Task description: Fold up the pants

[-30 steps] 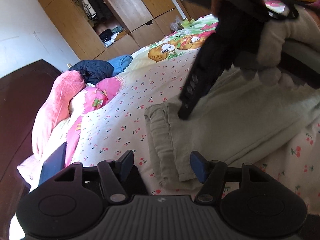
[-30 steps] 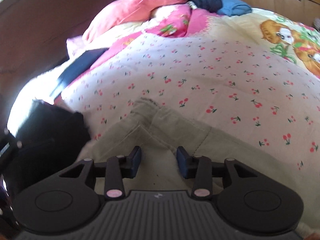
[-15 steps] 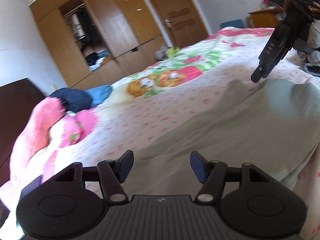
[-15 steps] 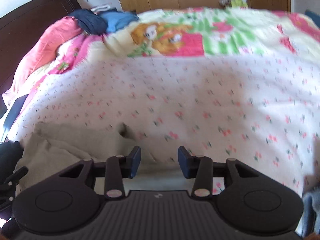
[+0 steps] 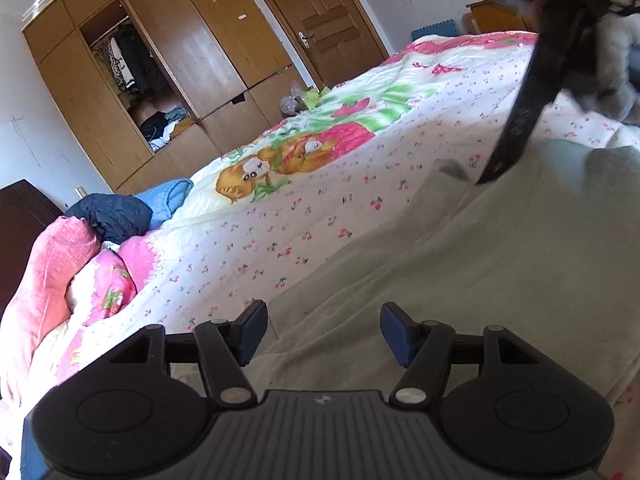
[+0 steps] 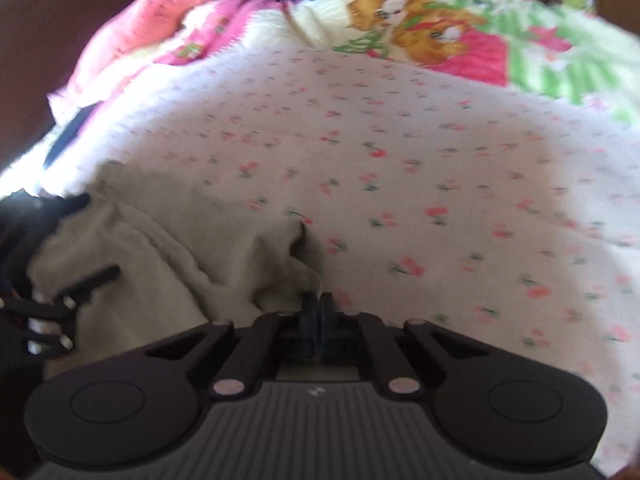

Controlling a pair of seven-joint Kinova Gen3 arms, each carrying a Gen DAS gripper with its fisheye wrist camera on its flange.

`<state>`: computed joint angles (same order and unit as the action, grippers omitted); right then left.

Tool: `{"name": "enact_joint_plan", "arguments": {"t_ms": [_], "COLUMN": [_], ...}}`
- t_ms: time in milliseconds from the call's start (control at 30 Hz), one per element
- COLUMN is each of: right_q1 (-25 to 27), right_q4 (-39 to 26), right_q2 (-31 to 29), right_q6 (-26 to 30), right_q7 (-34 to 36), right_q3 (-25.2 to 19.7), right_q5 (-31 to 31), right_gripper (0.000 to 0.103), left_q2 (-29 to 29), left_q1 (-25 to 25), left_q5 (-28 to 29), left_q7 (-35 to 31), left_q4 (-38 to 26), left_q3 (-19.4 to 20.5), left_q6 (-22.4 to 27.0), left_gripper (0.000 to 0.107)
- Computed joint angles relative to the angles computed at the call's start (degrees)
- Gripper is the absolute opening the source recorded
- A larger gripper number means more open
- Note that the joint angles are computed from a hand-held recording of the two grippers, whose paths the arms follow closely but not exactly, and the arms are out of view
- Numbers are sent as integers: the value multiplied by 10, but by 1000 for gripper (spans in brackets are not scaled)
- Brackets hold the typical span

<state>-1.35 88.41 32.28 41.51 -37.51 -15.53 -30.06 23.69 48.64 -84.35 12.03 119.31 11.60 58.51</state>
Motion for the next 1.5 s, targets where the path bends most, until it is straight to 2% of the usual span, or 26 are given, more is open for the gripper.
{"name": "enact_joint_plan", "arguments": {"t_ms": [100, 200, 267, 300, 367, 433, 500, 567, 600, 633, 700, 767, 867, 933, 1033, 1133, 1200, 1267, 1300, 1333, 1367, 1433, 1500], "right_q1": [0, -40, -30, -13, 37, 90, 111, 90, 64, 44, 36, 70, 150, 198, 254, 294, 284, 257, 241, 222, 213, 218, 238], "right_q4": [32, 49, 58, 66, 75, 69, 56, 51, 44, 43, 41, 57, 119, 160, 205, 222, 222, 221, 217, 214, 209, 208, 208], "right_q2": [-25, -27, -18, -23, -40, -40, -17, 0, 9, 18, 31, 8, -56, -91, -118, -100, -75, -59, -53, -50, -45, -45, -42], "right_q6": [-56, -112, -144, -153, -145, -103, -62, -54, -64, -83, -111, -109, -111, -83, -38, -26, -22, -21, -15, -9, 4, 31, 39], "right_q7": [-42, -93, -85, -67, -20, 26, 58, 53, 37, 23, -3, -3, 52, 60, 39, -1, -21, -11, 1, 5, 6, 27, 28], "right_q3": [17, 66, 58, 38, -15, -68, -103, -96, -77, -59, -47, -66, -99, -95, -85, -116, -118, -100, -81, -57, -39, -30, -50], "right_q5": [8, 15, -13, -27, -52, -97, -128, -122, -107, -100, -115, -160, -218, -250, -253, -226, -219, -238, -258, -278, -294, -316, -318], "right_gripper": [0, 0, 0, 1, 4, 8, 7, 6, 5, 0, 0, 10, 16, 24, 37, 37, 37, 37, 33, 19, 9, 6, 6], "left_q2": [17, 43, 51, 52, 50, 48, 47, 48, 49, 50, 53, 44, 22, 11, -11, -25, -19, -10, -8, -5, -1, -4, -11], "left_q1": [-4, -10, -5, 0, 7, 11, 14, 9, 9, 12, 7, 28, 35, 41, 43, 30, 19, 31, 32, 34, 34, 31, 25], "left_q5": [-8, -1, -2, -4, -7, -8, -8, 2, 5, 7, 20, 29, 44, 59, 83, 113, 128, 123, 129, 133, 135, 130, 127], "left_q7": [18, 22, 27, 24, 21, 18, 22, 10, 6, 1, -29, -33, -11, -4, 6, -9, -33, -39, -56, -70, -81, -87, -83], "left_q4": [-2, -19, -23, -23, -20, -18, -16, -19, -20, -19, -26, -21, -5, 4, 21, 32, 31, 31, 24, 19, 17, 22, 23], "left_q3": [-7, -16, -21, -22, -23, -22, -20, -17, -18, -23, -9, -21, -15, -7, 11, 24, 25, 19, 18, 15, 12, 7, 5], "left_q6": [1, 2, 8, 13, 24, 33, 40, 39, 40, 39, 64, 85, 107, 123, 121, 88, 64, 73, 80, 90, 97, 95, 86], "left_gripper": [76, 78, 79, 79, 79, 79, 79, 79, 80, 80, 80, 80, 80, 80, 81, 83, 84, 86, 87, 88, 89, 89, 89]}}
